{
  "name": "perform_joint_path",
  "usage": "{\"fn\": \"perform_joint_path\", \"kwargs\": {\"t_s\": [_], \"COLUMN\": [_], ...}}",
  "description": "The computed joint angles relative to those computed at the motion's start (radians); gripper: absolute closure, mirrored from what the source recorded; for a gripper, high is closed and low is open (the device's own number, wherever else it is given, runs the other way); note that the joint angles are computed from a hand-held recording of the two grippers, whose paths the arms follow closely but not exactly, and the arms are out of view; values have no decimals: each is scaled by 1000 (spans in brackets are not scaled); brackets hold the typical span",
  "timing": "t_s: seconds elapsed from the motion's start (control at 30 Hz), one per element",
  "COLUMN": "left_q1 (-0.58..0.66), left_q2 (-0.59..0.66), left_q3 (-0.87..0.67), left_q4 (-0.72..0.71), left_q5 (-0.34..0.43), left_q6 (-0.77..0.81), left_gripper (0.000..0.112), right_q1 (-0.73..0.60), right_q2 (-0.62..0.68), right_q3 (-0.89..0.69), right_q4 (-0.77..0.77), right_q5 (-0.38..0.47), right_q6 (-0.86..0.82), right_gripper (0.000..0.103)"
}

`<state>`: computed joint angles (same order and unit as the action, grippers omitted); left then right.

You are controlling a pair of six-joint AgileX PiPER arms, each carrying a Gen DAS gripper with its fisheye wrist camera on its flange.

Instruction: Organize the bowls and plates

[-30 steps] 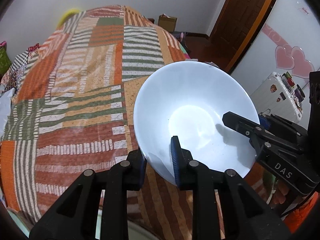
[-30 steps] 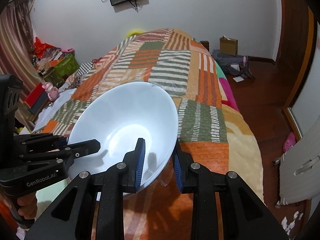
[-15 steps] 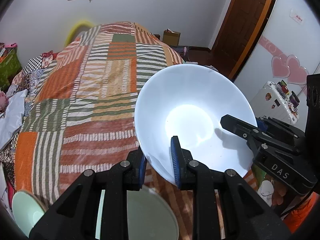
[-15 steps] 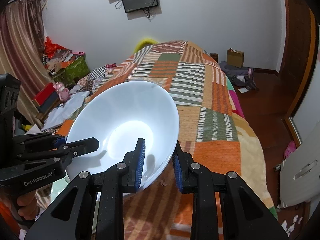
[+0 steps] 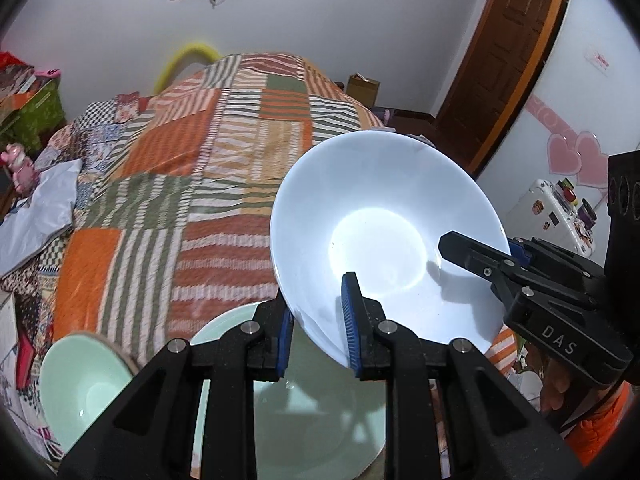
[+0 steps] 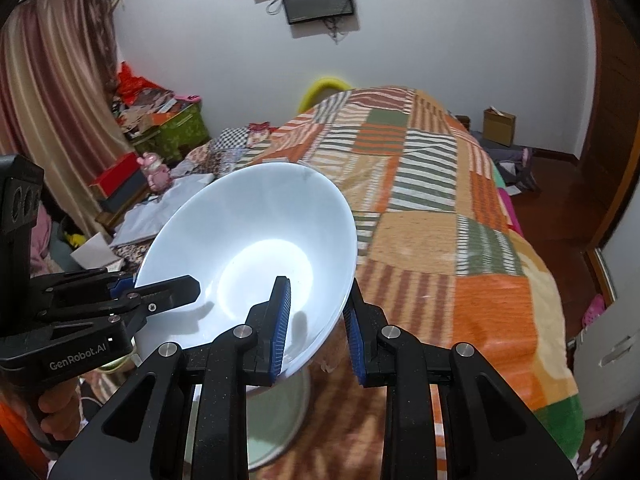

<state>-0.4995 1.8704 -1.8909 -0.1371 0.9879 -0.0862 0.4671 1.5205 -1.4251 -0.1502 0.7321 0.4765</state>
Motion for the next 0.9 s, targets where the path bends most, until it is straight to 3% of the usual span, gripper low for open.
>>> {"fn": "perform_joint_path", "kwargs": {"t_s": [0.27, 0.9], "left_q1": [93, 370], "left_q2": [-163, -364], "left_q3": [220, 493], "left_q4": [-28, -140], "left_q5": [-73, -110], "left_q6": [43, 215], "left_gripper": [90, 90], "right_q1": [102, 287], "right_q2": [62, 281], "right_q3": [-69, -326], "right_q4": [-38, -44], "right_q5": [6, 74], "right_q6": [48, 77], "right_gripper": [79, 79]}}
